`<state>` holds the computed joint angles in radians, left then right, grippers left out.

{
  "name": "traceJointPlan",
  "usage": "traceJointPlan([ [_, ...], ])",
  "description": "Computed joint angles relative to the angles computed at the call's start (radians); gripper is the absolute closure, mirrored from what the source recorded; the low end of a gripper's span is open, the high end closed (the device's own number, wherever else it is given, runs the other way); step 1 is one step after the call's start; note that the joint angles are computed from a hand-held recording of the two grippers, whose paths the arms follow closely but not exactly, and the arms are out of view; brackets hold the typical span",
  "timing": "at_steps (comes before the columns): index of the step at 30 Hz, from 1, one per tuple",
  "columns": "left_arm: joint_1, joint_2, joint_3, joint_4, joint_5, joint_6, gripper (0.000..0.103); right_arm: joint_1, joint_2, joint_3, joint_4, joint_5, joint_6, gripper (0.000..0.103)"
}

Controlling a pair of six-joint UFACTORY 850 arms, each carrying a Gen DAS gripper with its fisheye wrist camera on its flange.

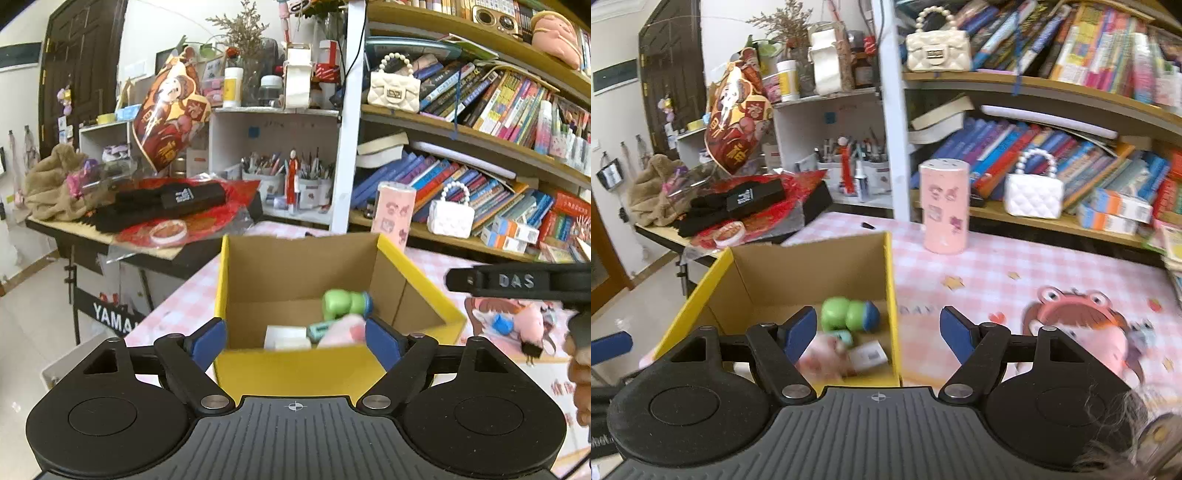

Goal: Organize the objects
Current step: 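Withdraw both tools from the yellow box toward the remaining toys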

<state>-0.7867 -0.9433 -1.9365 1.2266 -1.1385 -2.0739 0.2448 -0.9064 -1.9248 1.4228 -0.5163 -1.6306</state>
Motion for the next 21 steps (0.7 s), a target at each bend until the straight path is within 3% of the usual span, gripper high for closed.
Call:
traceJointPlan([
  [6,-0.039,0.014,0.039,-0.05,-0.006,-0.03,0.011,-0.018,0.161,0.318,0.327,0.057,-0.399,0.031],
  [15,-0.09,0.031,0.092,-0.089,0.01,-0.054,0.009,-0.035,0.299,0.593,0.47,0.071,-0.589,0.031],
  [21,-0.116,0.023,0.095,-0.101,0.027,-0.051,0.009,-0.041,0.355,0.705,0.594,0.071,-0.747,0.031],
])
